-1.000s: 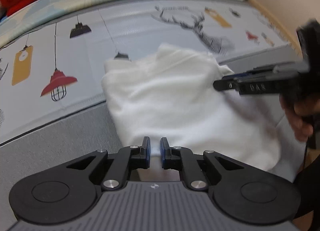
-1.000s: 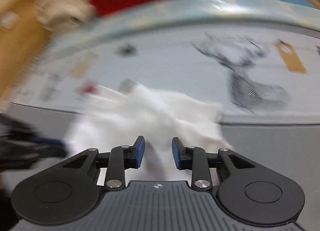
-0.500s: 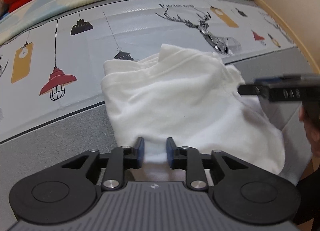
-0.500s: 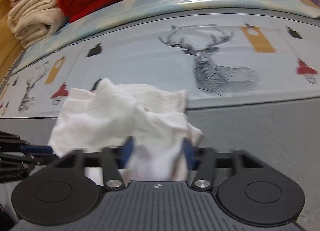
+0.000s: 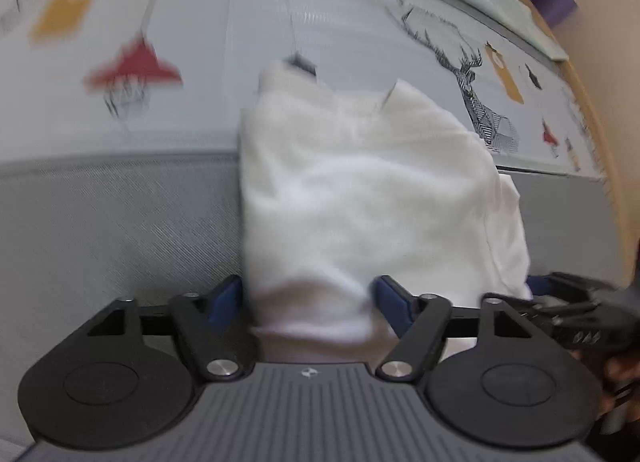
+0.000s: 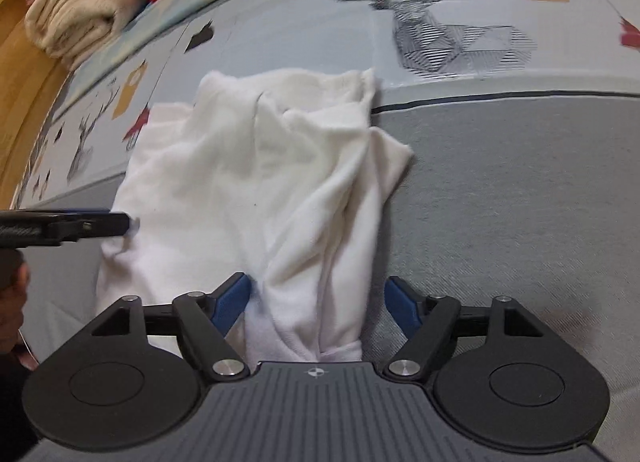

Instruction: Fold small clothes

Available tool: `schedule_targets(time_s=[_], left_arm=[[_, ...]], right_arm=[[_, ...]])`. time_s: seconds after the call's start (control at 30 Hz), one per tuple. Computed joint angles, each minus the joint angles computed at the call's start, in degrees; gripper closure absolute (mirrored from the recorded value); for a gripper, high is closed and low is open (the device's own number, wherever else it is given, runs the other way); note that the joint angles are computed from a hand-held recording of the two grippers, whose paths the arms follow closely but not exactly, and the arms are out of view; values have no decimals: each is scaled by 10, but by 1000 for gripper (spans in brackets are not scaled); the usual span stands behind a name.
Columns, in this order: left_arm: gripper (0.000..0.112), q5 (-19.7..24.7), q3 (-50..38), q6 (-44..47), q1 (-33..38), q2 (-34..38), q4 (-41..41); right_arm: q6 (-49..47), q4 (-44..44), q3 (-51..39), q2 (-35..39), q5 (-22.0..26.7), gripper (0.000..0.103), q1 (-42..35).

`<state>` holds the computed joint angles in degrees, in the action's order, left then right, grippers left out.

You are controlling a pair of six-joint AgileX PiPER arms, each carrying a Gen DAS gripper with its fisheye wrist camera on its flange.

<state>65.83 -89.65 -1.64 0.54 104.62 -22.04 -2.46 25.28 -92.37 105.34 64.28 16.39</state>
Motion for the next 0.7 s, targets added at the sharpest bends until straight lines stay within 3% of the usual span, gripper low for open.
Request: schedule_targets(time_s=[0.07,0.1,0.13,0.23,0.33,0.4,0.5,0.6,0.7], left_arm=[[54,-6,-4,7,2,7,-2],[61,-6,-10,11,5,9,-3],[72,-7,-18,12,12,10,-8],[77,-51,-24,8,21,-8,11],[74,-91,-22,-30,15,-26,78],[74,-94,-22,-54,15,-33,109],[74,-109,3,-20,13,-63,100],[74,-120,28,46,-3,-85,77],[72,-92,33,35,-54,-68,168]], right_arm=[[-8,2,-11,8,0,28,6],[-14,15,-15,12,0,44,4],[-10,30,-23,18,3,51,1],[8,37,-36,24,-23,68,5],[-16,51,-42,19,-89,71,18],[16,-1,-52,16,-128,70,39],[107,-88,-85,25,-114,66,54],[52,-29,-54,-2,-123,66,47],[6,-43,-60,2,-82,58,68]])
